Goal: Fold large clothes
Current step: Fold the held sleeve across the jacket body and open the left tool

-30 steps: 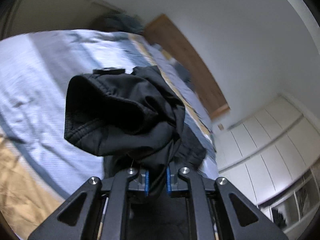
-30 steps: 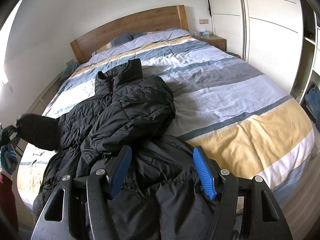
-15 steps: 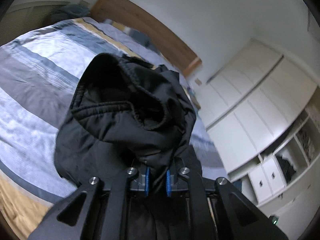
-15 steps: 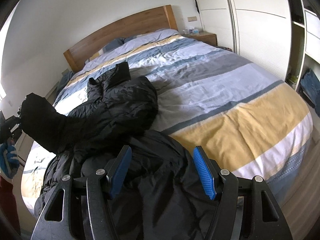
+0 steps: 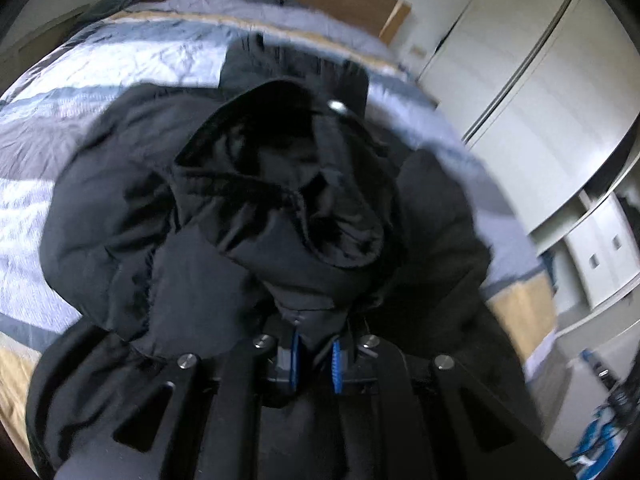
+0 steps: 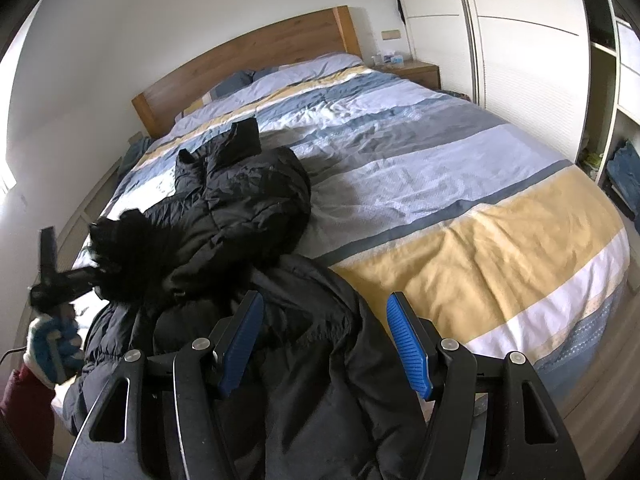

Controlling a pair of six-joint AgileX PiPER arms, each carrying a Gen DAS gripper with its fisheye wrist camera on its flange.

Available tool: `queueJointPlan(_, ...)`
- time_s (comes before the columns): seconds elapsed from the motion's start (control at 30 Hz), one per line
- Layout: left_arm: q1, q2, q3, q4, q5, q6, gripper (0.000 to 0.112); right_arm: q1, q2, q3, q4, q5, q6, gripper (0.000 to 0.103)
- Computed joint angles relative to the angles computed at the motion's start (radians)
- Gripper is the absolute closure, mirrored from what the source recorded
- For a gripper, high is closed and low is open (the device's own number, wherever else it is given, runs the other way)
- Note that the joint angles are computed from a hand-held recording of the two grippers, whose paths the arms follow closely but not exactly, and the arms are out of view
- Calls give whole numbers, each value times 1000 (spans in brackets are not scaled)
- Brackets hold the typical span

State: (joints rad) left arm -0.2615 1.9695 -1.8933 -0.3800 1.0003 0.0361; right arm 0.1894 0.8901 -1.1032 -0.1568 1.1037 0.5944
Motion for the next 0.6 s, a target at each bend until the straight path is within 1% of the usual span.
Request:
queueJointPlan(0.1,-30,8,46,45,-29,-2,102,11,6,14,-5,-7,-5,39)
queueJointPlan(0.17,-34,22,51,50,-41,15,102,-3,13,27,19,-25,-23,39)
queueJointPlan(0.27,-32,8,93,27,-64,44,101,-21,33,47,52,-58,-46,39)
queueJointPlan(0.37,-29,-21,122,20,-69,71,101,-32,60,54,79,-89,-70,39)
queueJointPlan(0.4,-27,-18,100,27,-51,76,101,-40,70,54,90,-99,-81,39)
queueJointPlan(0.43,-36,-22,106,42,-57,83,101,-40,84,53,97,-111,-86,39)
queueJointPlan(0.47,-23,-28,89,48,-30,101,101,-39,100,52,106,-123,-92,39)
queueJointPlan(0.57,-22,-18,75,47,-16,108,101,-16,143,42,108,-146,-89,39)
queueJointPlan(0.6,-18,-24,83,38,-18,119,98,-9,151,38,108,-150,-89,39)
